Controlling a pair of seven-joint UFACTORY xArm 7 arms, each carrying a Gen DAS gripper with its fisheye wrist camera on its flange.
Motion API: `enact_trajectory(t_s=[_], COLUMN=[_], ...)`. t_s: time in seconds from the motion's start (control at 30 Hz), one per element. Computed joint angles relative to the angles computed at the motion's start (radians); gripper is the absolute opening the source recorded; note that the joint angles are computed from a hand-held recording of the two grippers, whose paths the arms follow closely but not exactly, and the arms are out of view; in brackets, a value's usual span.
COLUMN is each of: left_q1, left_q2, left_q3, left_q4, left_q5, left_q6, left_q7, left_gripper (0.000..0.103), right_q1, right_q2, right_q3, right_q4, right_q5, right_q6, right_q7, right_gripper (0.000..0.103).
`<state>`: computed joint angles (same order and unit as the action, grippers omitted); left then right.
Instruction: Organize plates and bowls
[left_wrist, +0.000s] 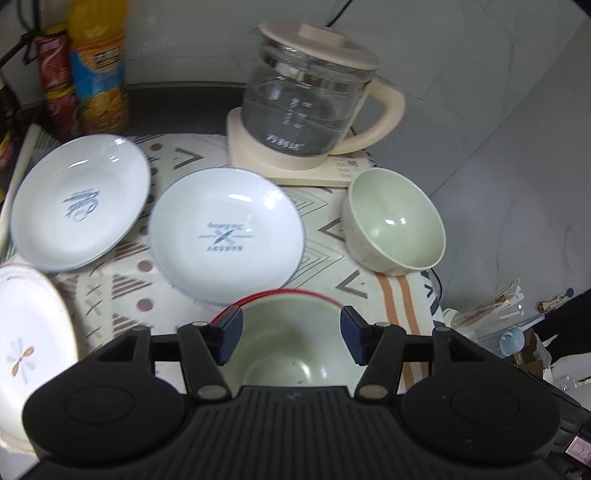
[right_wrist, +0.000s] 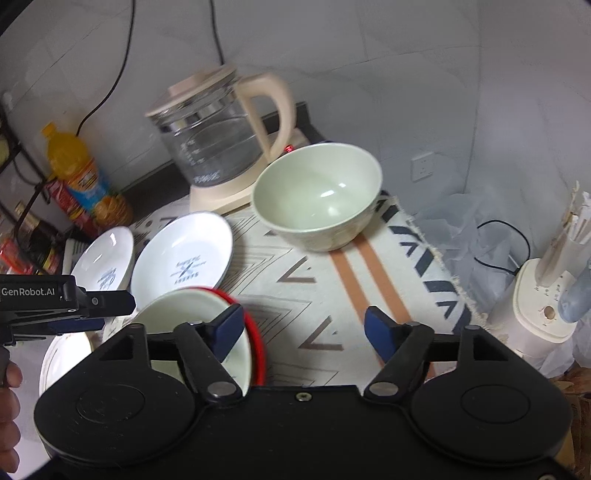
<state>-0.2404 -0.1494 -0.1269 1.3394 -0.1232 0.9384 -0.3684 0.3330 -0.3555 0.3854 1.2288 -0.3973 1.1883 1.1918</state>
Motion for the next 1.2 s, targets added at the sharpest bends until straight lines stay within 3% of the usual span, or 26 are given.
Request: enact_trajectory(t_s=[0.5,0.97,1.2], left_q1=[-0.019,-0.051,-0.078], left_q2=[0.229,0.479,0.572], left_q3=[-0.005,-0.012,0.0], left_q4=[0.193,0.43,0.528], left_q5=[-0.057,-0.031,0.016], left_q6=[-0.053,-0.022,0.02], left_q7=[0.087,0.104,0.081], left_gripper=[0.056,0.056,0.053], right_q1=[-0.073,-0.102,-0.102], right_q2=[-0.011,0.062,0.096], right_q3=[-0.03,-0.084,-0.119], right_q4=[-0.046,-0.049,-0.066], right_q5=[-0.05,-0.076,-0.058], right_q6=[-0.053,-0.09,-0.125], right_q7=[0.066,0.158,0.172], right_gripper=[0.074,0.073,0.059])
